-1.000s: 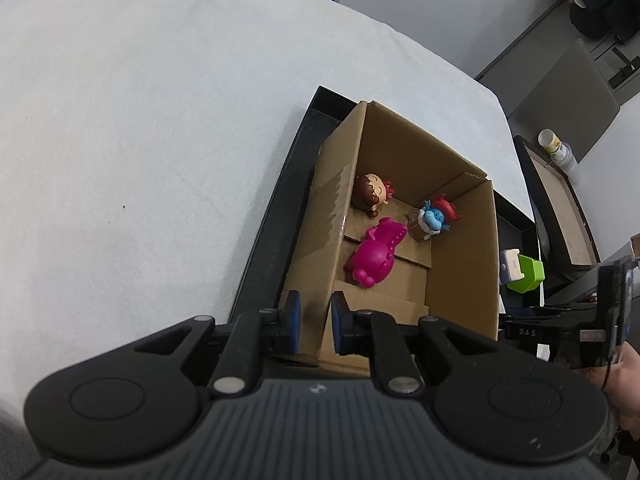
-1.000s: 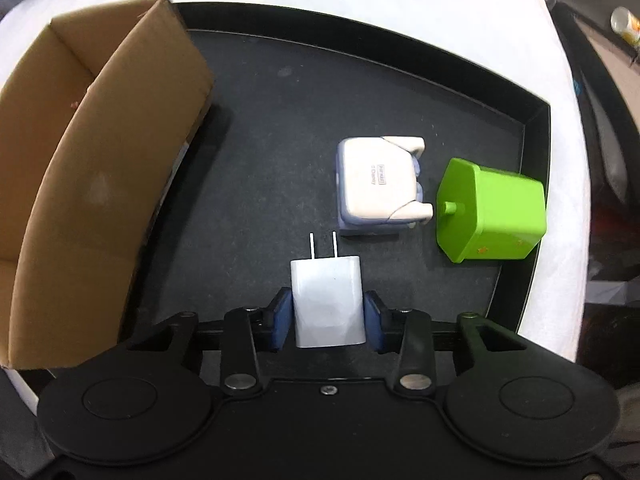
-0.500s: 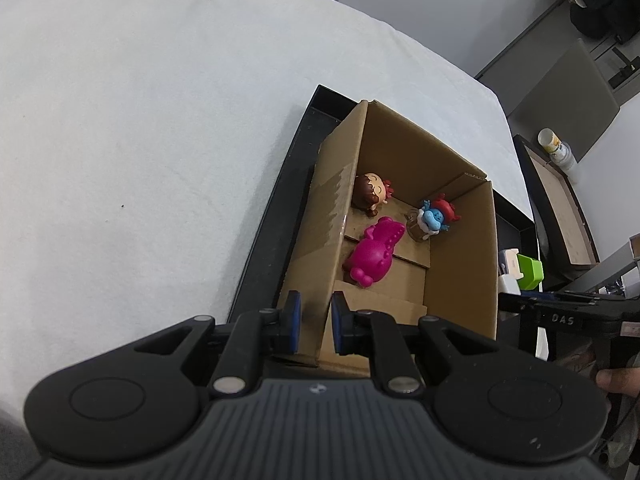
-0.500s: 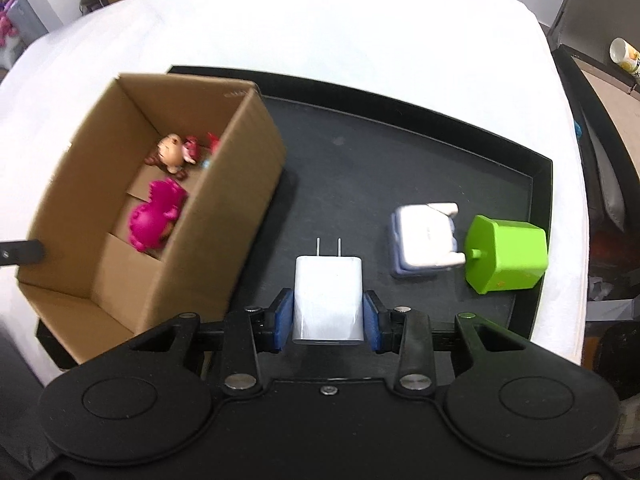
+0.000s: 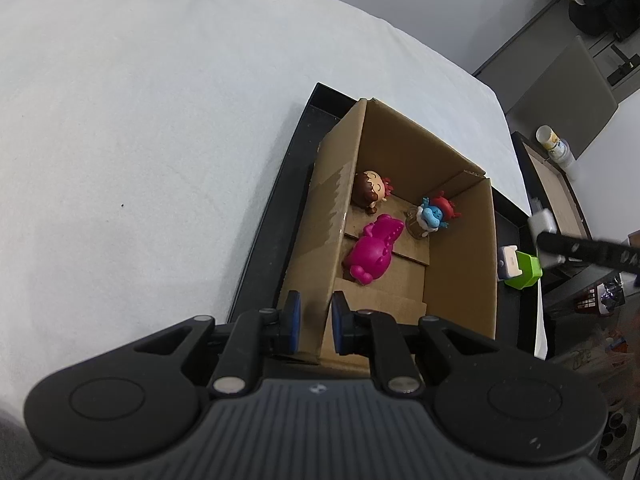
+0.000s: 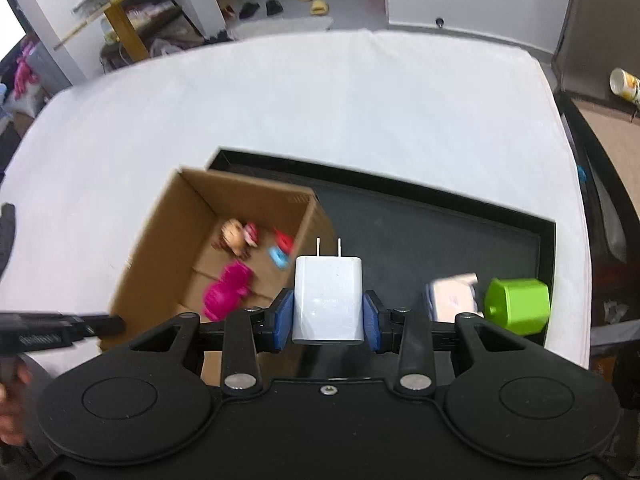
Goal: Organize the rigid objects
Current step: 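Carry the plug into the box and open the right gripper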
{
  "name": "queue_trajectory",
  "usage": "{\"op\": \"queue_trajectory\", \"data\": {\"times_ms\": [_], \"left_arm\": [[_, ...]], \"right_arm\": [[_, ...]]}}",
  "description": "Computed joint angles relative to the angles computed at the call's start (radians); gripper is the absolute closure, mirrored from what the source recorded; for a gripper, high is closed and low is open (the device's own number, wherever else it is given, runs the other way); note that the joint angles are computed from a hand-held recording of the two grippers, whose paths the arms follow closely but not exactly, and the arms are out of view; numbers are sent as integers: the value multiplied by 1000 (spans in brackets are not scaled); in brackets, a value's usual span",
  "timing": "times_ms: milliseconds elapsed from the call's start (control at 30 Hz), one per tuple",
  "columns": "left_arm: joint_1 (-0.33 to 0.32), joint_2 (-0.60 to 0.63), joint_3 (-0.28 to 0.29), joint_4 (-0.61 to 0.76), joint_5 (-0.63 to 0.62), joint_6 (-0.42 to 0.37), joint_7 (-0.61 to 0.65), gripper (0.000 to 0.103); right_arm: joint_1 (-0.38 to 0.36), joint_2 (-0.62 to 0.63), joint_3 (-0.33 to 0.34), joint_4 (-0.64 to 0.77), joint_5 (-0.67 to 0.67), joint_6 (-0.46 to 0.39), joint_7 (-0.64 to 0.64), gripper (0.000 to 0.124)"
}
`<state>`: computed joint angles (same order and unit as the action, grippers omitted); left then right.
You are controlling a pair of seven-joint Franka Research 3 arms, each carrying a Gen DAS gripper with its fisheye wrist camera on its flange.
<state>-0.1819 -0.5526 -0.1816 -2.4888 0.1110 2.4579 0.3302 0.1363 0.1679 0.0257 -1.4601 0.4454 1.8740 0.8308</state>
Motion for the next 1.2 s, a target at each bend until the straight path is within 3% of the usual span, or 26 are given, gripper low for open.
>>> {"op": "queue_trajectory", "data": {"times_ms": [533,1200], "left_arm": [[-5,-16,6,-20,-8,24,11,89],[-5,-27,1,-34,-12,40,-2,89]], "right_arm": [[26,-11,17,23,38,-34,-12,88],[65,-56,21,-89,-18,16,-69,85]]}}
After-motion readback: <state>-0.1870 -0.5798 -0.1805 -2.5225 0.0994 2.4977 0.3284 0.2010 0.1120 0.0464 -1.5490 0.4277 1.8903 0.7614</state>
